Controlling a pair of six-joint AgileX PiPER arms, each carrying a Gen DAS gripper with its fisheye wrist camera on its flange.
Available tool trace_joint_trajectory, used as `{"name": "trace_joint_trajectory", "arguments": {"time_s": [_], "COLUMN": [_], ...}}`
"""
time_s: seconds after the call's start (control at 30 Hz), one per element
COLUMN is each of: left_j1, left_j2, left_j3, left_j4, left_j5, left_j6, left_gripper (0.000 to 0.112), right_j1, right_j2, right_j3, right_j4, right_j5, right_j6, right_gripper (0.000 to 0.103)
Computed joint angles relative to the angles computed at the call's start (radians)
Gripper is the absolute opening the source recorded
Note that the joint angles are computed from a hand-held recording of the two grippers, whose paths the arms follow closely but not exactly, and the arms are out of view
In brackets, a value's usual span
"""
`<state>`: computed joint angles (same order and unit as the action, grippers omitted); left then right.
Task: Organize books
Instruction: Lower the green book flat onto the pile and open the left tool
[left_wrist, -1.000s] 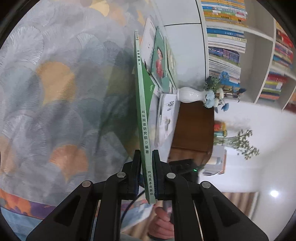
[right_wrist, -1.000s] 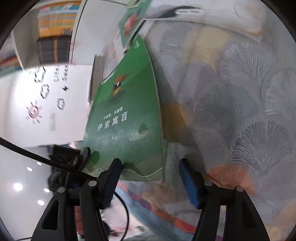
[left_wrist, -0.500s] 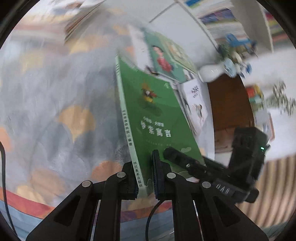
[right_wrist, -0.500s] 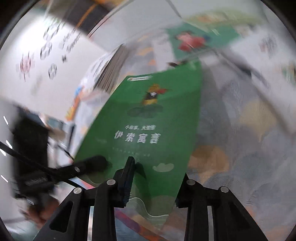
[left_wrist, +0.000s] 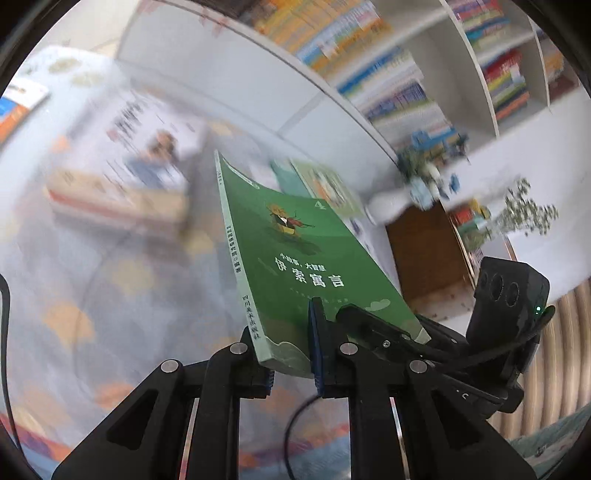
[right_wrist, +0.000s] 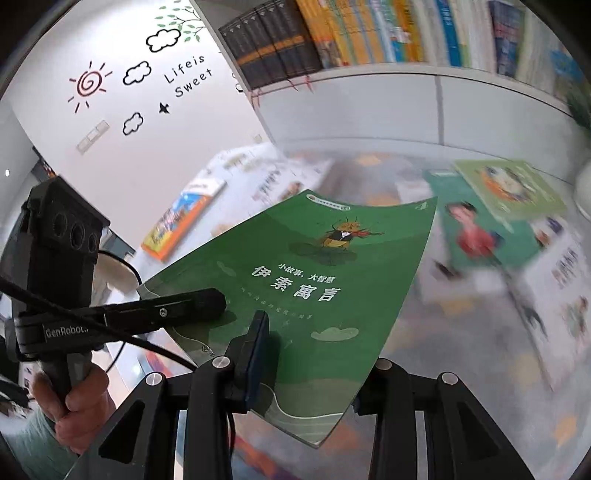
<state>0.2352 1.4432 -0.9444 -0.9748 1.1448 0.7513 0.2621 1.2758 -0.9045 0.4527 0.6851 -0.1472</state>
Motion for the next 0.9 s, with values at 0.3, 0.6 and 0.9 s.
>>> {"name": "trace_joint_trajectory", "arguments": {"time_s": [0.3, 0.6, 0.9], "left_j1": [0.111, 0.202, 0.081], "left_j2": [0.495, 0.601, 0.639], "left_j3": [-0.491, -0.577, -0.647], "left_j4": [0.101, 0.274, 0.333], "left_j5": [0.045, -0.021, -0.095], "left_j6": [-0.029, -0.108, -0.15], "left_gripper": [0.016, 0.024, 0.026], "right_j1": [0.155, 0.158, 0.203], "right_j2": [0.597, 0.847, 0.975], "right_j3": [-0.551, -0.82, -1.067], "right_j4": [-0.16, -0.267, -0.457], "right_j5": [-0.046, 0.119, 0.297], "right_j6": [0.324, 0.517, 0.601], "right_gripper": [0.037, 0.037, 0.05]}}
